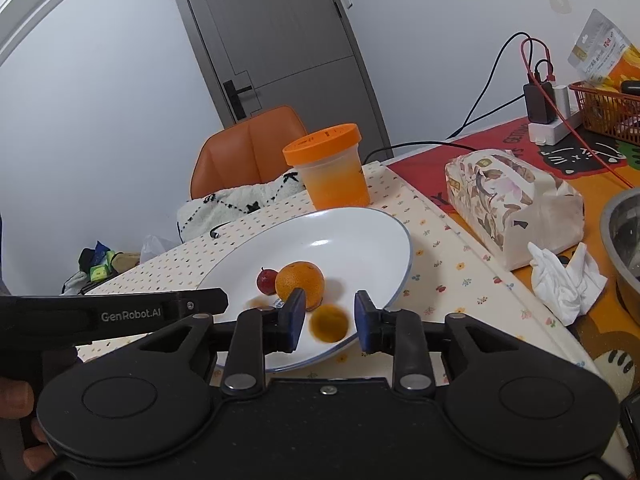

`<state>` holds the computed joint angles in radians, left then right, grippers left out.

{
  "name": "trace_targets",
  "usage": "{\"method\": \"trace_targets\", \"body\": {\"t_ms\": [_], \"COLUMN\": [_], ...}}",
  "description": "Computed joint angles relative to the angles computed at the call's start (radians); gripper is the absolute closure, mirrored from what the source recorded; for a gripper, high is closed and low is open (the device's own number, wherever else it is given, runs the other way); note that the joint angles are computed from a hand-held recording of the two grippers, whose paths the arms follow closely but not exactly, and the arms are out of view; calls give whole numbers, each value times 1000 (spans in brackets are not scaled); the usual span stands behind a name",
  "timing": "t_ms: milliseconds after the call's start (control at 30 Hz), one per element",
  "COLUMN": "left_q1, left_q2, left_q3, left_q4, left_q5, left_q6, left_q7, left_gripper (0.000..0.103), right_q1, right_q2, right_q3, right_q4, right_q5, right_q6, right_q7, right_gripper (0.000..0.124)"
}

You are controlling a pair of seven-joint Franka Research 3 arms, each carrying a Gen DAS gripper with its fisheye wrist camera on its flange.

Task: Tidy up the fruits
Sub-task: 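Open the right tool over the plate while the left tool releases the kiwi there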

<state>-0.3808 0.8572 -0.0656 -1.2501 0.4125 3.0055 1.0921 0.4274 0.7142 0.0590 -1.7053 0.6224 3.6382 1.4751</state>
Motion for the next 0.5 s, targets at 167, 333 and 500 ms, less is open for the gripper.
{"method": "trace_targets", "body": {"t_ms": [167, 333, 500], "left_q1": [-4, -60, -45], "left_q2": [-52, -111, -172], "left_q3": [31, 134, 132], "left_q4": [-90, -173, -258], "left_q5": [0, 29, 45], "left_q6": [83, 146, 175], "left_q7": [-41, -127, -139], "left_gripper": [26, 14, 9], "right_q1": [6, 33, 31], "right_q2": [-9, -24, -40], "right_q3": [0, -13, 3], "right_q4": [-15, -38, -62], "right_q5": [7, 36, 43], "right_q6": [-2, 20, 44], "right_q7": [4, -15, -24], "right_gripper": [85, 65, 53]}}
